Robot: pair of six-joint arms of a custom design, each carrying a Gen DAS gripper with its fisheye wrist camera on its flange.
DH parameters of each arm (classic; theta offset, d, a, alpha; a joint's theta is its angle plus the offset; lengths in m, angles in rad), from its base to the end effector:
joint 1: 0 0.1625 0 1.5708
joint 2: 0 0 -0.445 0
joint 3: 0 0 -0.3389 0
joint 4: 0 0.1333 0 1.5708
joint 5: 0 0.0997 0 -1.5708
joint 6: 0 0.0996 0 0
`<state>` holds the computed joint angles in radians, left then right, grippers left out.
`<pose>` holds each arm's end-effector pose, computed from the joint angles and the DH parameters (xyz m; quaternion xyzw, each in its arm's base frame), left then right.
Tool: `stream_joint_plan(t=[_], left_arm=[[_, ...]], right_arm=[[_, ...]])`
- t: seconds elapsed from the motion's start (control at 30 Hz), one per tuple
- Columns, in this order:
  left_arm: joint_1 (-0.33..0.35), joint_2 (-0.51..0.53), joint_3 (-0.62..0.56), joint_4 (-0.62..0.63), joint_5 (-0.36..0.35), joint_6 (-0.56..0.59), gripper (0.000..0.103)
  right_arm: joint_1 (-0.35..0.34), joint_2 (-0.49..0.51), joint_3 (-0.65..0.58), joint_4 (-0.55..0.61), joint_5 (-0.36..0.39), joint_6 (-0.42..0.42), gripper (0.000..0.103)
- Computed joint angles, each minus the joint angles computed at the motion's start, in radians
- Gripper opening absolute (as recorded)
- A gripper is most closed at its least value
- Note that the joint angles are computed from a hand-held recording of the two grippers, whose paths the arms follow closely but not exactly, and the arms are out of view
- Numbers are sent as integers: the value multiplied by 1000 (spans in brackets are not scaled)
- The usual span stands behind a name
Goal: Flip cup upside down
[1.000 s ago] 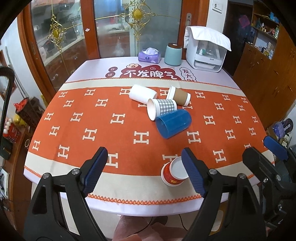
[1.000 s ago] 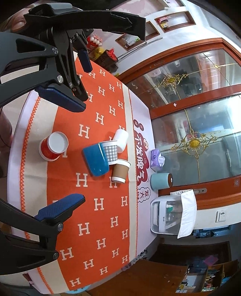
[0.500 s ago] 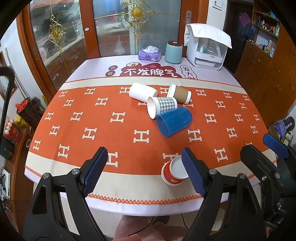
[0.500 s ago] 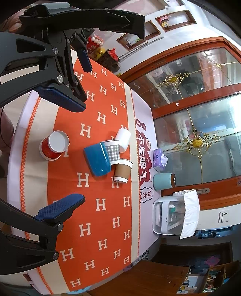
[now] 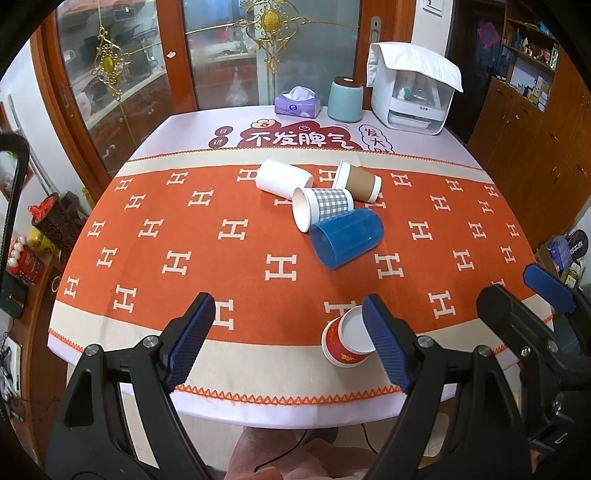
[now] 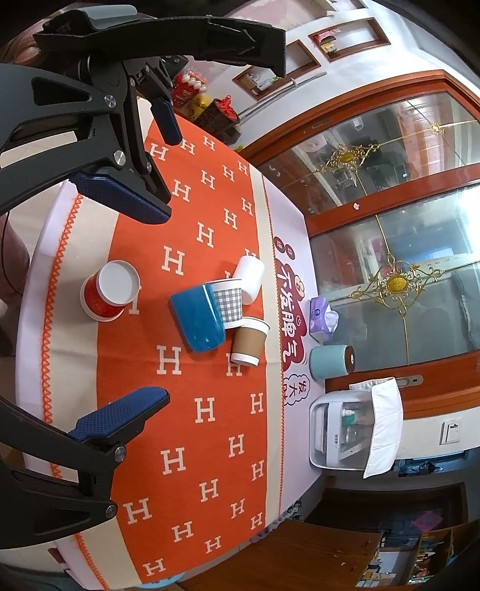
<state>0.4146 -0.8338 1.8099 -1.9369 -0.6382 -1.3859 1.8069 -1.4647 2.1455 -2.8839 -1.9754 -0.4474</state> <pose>-0.4053 -0.4114 0.1056 0.0365 0.8619 -0.3305 0.3829 0.1956 -0.4107 0.3768 0.2532 -0.8981 0.2827 0.2220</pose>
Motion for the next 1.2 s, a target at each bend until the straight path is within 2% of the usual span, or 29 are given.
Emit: stream_joint_plan(t=[1.2], left_arm=[[4,-9,29,-26,-22,11,80]], right_arm=[[2,10,36,-21,-6,20,91]])
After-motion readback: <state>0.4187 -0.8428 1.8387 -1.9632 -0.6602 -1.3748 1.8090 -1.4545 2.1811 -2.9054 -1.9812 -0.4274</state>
